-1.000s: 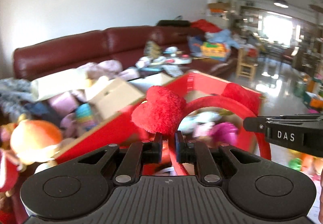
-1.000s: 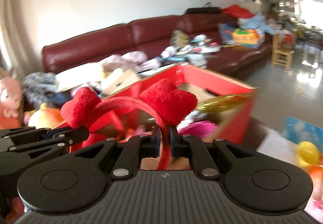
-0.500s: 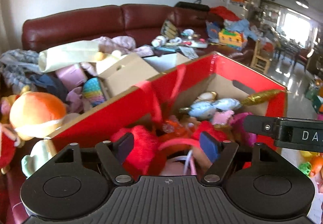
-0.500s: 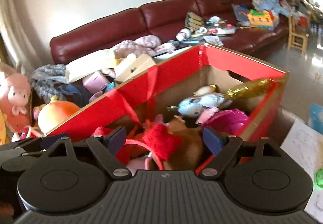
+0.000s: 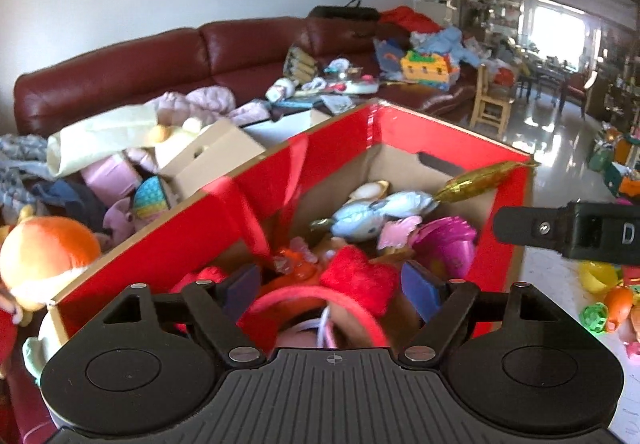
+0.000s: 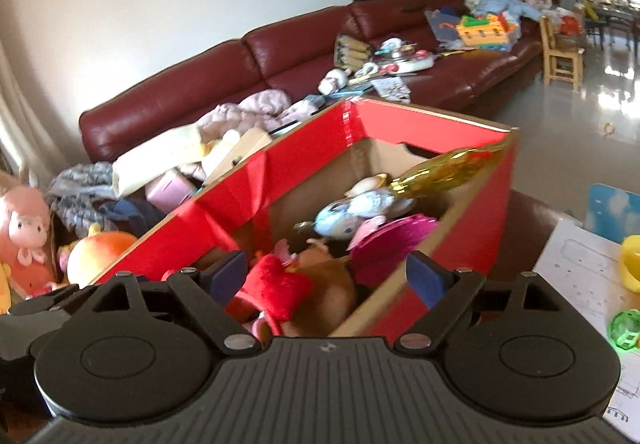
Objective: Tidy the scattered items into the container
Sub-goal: 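Open both grippers to drop the red headband into the box, then move both grippers back toward the small blue cat figurine on the sheet, then lower both grippers around the blue cat figurine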
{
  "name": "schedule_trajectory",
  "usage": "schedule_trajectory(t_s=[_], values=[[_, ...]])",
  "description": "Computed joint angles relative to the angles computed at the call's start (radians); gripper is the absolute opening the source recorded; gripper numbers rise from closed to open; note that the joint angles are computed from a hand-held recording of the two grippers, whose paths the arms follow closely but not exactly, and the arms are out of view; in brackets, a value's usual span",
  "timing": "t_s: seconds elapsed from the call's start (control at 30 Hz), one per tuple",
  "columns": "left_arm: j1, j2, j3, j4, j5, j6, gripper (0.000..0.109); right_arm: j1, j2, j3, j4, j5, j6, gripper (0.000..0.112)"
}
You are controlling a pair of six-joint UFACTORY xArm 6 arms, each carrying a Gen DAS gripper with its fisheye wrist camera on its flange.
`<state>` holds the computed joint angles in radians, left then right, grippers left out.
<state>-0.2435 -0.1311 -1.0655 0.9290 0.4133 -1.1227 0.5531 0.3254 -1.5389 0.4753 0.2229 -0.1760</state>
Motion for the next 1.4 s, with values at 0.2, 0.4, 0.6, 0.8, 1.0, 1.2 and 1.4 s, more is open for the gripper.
schedule_trajectory(t_s=[0.2,0.4,0.6,0.8,1.0,1.2,1.4], values=[[-0.044,0.022,-0.040,0.027,-0.042,0.021,0.087,-0.067,-0.058,0.100,-0.069,-0.077,0.096,0.090],[-0.110,0.085,-0.096,-0.019,-0.093,0.128,0.087,-0.152,-0.097,0.186,-0.219,-0.084,0.310,0.090],[-0.203,0.165,-0.128,-0.179,-0.120,0.341,0.088,-0.190,-0.116,0.255,-0.279,-0.072,0.384,0.090],[-0.277,0.281,-0.176,-0.409,-0.101,0.589,0.088,-0.230,-0.120,0.299,-0.282,-0.052,0.413,0.090],[-0.296,0.390,-0.248,-0.471,-0.075,0.655,0.088,-0.262,-0.107,0.313,-0.228,-0.009,0.396,0.090],[-0.294,0.514,-0.359,-0.513,0.001,0.664,0.087,-0.280,-0.068,0.279,-0.153,0.059,0.330,0.090],[-0.277,0.601,-0.439,-0.533,0.025,0.659,0.087,-0.293,-0.017,0.227,-0.143,0.120,0.323,0.090]])
